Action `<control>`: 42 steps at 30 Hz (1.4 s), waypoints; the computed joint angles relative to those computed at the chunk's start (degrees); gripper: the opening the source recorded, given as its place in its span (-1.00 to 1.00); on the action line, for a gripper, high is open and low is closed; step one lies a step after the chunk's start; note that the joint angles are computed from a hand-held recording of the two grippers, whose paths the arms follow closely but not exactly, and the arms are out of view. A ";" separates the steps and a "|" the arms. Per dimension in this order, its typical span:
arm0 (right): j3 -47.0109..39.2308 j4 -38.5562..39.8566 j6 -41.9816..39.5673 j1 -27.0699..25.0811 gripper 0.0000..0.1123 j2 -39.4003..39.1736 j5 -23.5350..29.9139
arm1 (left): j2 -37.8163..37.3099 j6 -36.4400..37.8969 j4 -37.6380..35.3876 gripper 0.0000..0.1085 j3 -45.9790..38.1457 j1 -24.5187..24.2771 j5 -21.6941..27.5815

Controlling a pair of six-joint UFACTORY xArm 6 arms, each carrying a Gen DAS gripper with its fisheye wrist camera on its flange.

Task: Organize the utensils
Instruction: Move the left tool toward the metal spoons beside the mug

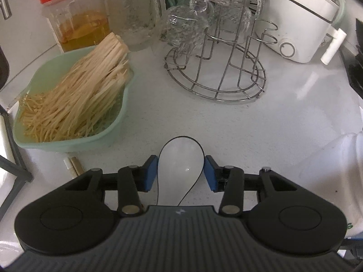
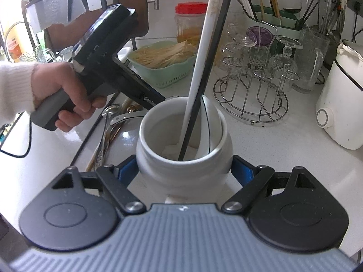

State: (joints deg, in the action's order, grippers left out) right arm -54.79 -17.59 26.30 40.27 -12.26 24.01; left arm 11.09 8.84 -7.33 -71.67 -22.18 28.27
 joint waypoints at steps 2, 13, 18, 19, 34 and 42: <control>0.04 -0.16 0.59 0.03 0.59 -0.09 0.15 | -0.56 -2.07 1.78 -0.08 0.35 -0.10 -0.01; -0.62 -3.23 3.99 0.58 0.59 0.27 1.03 | -10.09 -17.20 7.52 -0.08 6.92 -0.73 -2.61; -1.42 -5.59 7.20 1.75 0.59 0.76 1.97 | -14.38 -23.17 9.21 -0.08 9.63 -0.91 -3.80; -1.43 -6.04 7.86 1.98 0.59 0.77 1.97 | -15.18 -23.06 8.70 -0.08 10.13 -1.00 -3.81; -3.15 -13.61 17.17 3.68 0.59 2.26 3.59 | -22.33 -31.59 13.41 -0.09 16.53 -2.20 -4.37; -4.52 -14.07 18.20 4.29 0.59 3.28 4.59 | -25.33 -33.42 13.79 -0.09 16.71 -2.00 -2.60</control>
